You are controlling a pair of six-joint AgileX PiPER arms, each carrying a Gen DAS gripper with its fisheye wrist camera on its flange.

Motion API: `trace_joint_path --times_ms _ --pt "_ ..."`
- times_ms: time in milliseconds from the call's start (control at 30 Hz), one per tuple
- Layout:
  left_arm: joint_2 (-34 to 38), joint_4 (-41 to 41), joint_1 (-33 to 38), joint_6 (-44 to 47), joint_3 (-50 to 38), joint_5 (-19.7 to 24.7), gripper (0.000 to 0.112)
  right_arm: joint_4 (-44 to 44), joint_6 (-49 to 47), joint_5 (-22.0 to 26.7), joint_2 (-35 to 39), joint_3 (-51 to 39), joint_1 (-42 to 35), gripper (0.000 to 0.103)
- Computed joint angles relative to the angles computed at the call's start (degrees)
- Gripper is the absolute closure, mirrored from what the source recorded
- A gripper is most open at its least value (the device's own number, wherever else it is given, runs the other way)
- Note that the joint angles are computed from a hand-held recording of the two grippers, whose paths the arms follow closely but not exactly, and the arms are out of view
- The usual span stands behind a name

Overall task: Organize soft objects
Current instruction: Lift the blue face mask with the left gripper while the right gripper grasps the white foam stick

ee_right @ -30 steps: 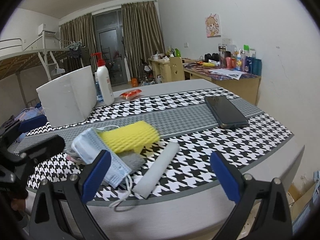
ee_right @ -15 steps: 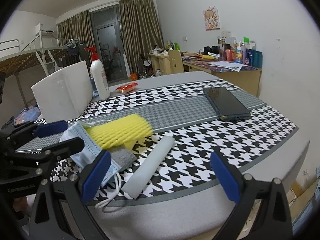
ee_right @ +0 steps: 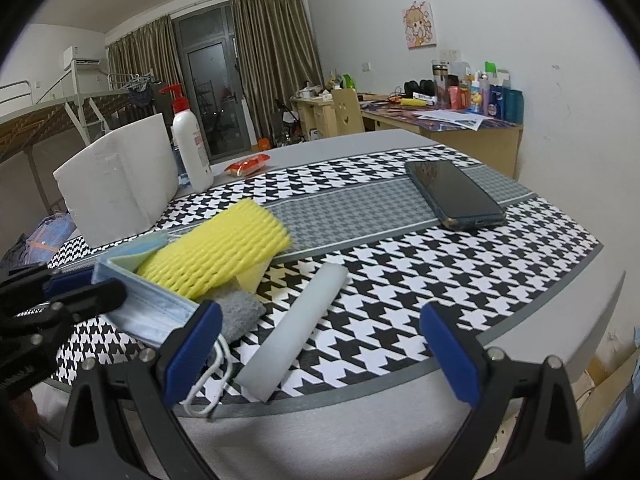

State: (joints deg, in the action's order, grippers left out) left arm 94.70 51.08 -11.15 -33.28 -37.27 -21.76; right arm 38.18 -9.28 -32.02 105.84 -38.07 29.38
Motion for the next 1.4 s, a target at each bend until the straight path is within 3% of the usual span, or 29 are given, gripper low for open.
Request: trace_joint_path --times_ms 233,500,800,967,1200,1300,1400 --pt "-2.65 7.81 5.09 -6.57 1.70 -5.25 0.092 4.72 -4.67 3.77 1.62 -3.37 0.17 0.002" --pt "-5.36 12.89 10.77 -10.81 3.55 -10.43 0.093 8.33 -7.95 3.86 1.83 -4.14 1.42 0.003" --pt "-9.05 12.43 16.18 -9.74 6.59 -14.32 0.093 14.34 -13.98 4.84 2.15 -5.33 3.08 0.018" --pt "-8.97 10.61 18.35 -8.92 7.24 -14.51 0.093 19.29 -18.23 7.86 3.11 -6.96 2.27 0.030" --pt "-8.22 9.43 20.92 -8.00 7.39 -15.09 0.093 37.28 -36.19 7.28 3.59 -10.23 4.45 0.042" --pt "-8.10 9.05 21.95 -7.45 7.38 -14.97 0.093 44.02 -43.95 6.68 4.26 -12.12 5.73 0.052" --pt "-7.58 9.04 22.29 -7.79 6.83 -14.72 0.093 46.72 -47.01 7.36 4.50 -13.13 5.63 0.058"
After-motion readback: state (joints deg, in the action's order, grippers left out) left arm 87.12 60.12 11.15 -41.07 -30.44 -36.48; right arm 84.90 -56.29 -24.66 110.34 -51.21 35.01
